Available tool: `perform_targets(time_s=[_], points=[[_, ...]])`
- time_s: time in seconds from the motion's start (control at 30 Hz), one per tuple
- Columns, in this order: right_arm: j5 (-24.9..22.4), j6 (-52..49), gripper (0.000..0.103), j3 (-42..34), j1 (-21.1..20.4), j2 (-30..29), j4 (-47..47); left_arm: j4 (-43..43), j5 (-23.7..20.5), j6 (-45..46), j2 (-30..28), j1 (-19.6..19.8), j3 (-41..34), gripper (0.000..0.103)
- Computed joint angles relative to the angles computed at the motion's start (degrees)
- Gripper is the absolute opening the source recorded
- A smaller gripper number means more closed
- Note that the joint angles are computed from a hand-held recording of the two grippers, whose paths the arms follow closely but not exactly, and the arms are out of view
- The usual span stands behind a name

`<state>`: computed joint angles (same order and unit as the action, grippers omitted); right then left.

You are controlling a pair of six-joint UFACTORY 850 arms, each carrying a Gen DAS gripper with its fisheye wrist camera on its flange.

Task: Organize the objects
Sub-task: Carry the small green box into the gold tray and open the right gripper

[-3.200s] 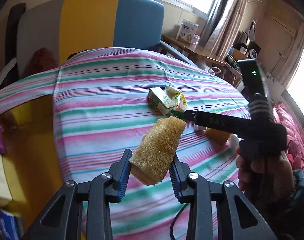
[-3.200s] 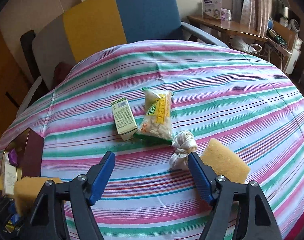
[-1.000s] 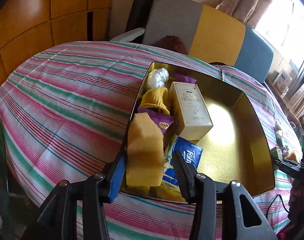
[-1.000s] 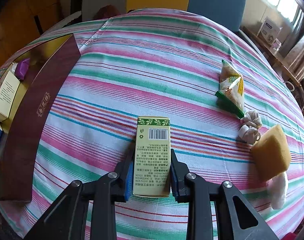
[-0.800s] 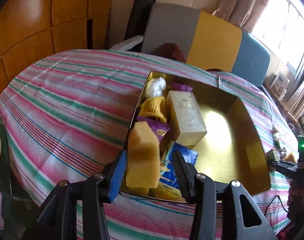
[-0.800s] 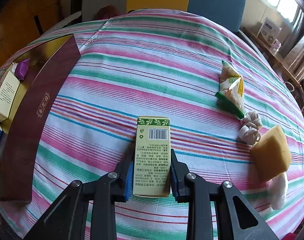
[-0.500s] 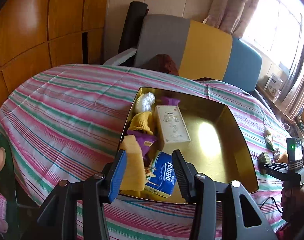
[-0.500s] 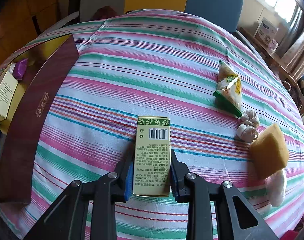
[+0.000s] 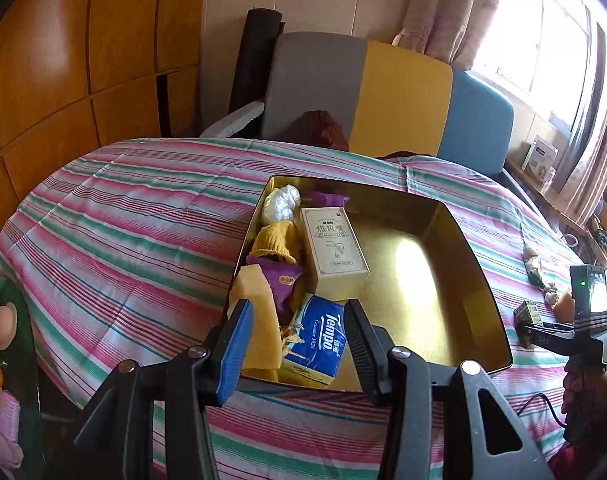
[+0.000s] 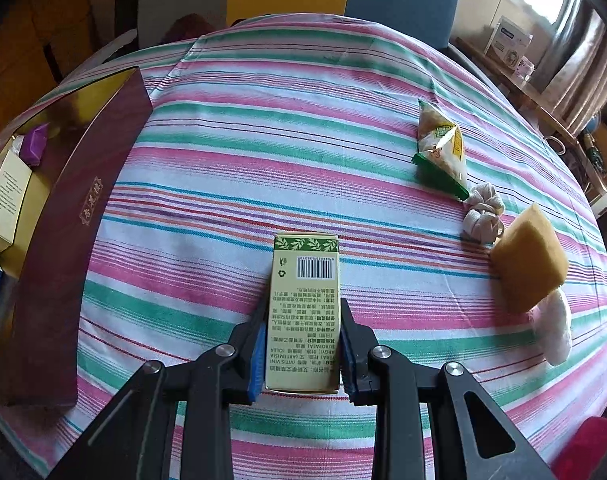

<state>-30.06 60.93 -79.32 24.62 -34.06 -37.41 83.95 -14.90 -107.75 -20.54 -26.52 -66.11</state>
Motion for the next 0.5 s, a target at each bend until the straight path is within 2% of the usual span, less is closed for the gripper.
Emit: perform_targets(time_s=[0.13,0.33,0.5], points=[[-0.10,0.74,0.030,0.39,0.36,0.38,0.01,-0.24,-0.30,0.59,0.09,-0.30,0.12,0.047],[2.12,1.60,0.030,1.85,0.57,1.72,1.95,-1.54,-0.17,2.22,-0.05,-0.43,0.07,0.047],[3.59,5.41,0.030,2.49,1.37,3.70,-1.31,-1.92,0.28,2.51,-0.18,-0.39,0.14,0.047]])
